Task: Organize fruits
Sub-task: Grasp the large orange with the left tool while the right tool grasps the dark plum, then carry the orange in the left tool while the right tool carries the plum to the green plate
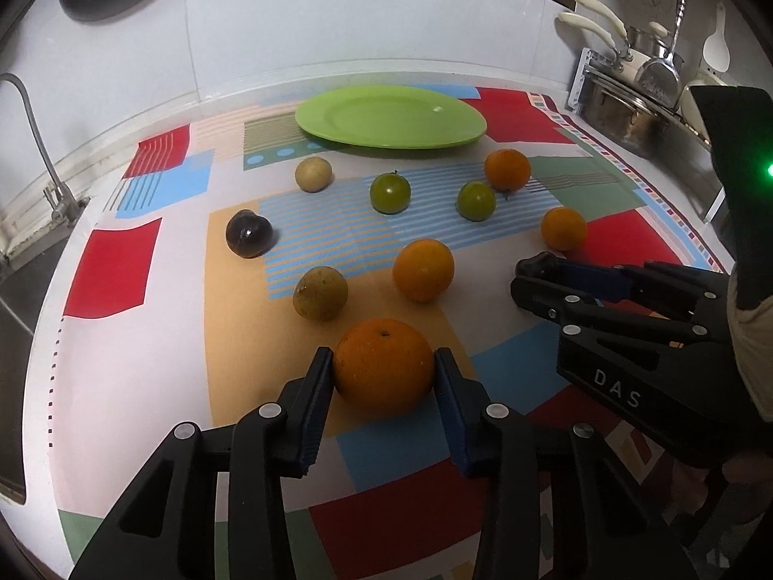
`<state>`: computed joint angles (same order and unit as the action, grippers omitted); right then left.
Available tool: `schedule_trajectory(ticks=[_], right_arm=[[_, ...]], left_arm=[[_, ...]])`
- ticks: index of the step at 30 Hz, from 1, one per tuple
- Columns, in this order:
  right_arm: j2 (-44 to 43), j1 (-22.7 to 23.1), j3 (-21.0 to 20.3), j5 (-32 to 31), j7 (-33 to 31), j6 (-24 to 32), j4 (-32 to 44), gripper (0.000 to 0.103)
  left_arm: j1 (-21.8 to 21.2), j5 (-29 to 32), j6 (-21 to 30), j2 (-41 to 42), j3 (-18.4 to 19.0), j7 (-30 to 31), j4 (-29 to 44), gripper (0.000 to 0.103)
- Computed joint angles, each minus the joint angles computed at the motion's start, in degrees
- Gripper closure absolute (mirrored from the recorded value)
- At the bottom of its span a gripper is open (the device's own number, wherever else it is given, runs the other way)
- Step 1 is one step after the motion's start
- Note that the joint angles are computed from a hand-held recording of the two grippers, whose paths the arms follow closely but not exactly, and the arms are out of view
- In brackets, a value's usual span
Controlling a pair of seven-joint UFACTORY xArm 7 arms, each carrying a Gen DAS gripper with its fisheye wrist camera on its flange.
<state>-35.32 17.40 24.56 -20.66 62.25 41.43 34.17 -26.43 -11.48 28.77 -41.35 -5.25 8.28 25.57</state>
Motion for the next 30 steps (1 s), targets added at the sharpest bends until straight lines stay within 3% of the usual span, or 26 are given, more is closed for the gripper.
schedule_trajectory(ticks=[12,30], right_arm=[[-3.06,0.49,1.03,0.42,-0.31,3.45,1.78,0.073],[-3.86,-3.58,4.06,-3.07,1.92,4.95,9.07,0.073]], left_arm=[[-1.04,-0.43,0.48,-1.81,1.45,3.12,1.77,0.062],[-1.45,-5.45,3.86,0.96,5.5,15.08,11.97,0.062]])
